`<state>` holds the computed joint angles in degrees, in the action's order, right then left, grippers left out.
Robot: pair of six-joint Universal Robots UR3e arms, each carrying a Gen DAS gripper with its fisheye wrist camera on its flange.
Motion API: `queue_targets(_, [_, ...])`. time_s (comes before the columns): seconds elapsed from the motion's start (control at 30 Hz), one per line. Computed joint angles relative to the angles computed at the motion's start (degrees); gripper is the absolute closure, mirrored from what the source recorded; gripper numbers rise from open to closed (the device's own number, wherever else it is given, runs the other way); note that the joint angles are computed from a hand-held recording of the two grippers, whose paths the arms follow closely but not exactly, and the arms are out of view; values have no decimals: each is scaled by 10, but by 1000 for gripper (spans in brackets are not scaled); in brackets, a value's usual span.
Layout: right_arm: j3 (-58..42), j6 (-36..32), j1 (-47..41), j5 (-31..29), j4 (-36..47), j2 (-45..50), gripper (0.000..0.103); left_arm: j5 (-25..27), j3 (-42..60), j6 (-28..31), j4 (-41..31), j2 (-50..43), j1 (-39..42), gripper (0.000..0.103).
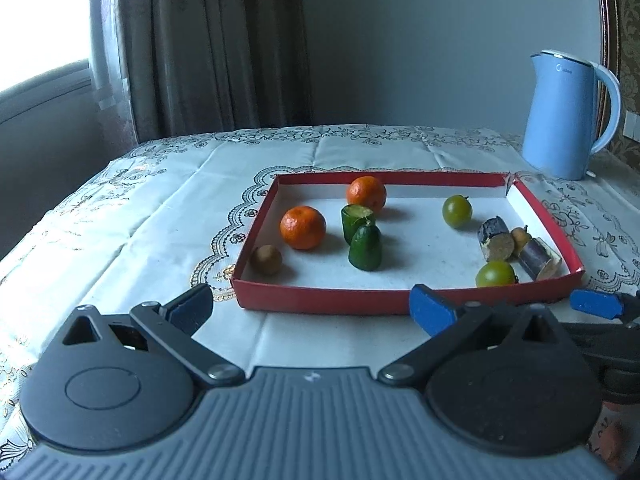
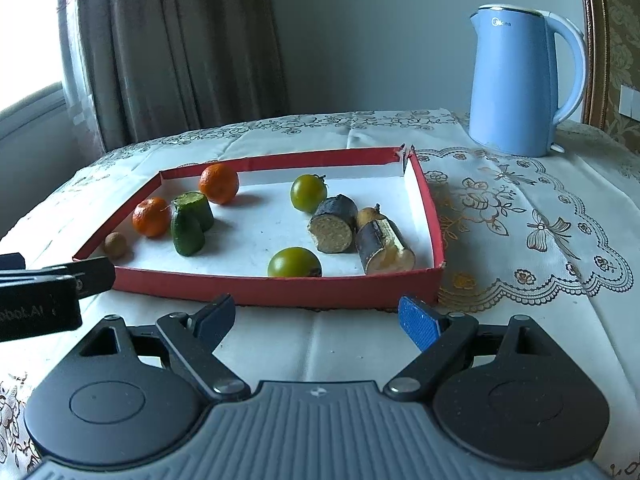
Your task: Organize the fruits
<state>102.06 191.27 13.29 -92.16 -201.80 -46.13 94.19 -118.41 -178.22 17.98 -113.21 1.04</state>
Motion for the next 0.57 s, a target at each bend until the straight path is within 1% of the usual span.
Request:
queue_targets(0.1, [-5, 0, 1, -2, 5, 2, 14, 1, -5, -1, 19, -3, 1, 0])
queue_targets(0.27, [-6, -1, 1, -2, 5, 3, 14, 12, -2, 11, 27, -10, -7, 0])
queue_targets(0.43, [-9, -1, 4, -6, 6, 6, 14, 5, -3, 15, 28, -13, -5, 0])
queue_targets(0.5, [-12, -2, 6, -10, 7, 8, 14, 7, -7, 16, 43, -18, -6, 0])
queue_targets(0.57, [-13, -3, 5, -7, 8, 8, 14, 20, -7, 24, 60, -25, -14, 0])
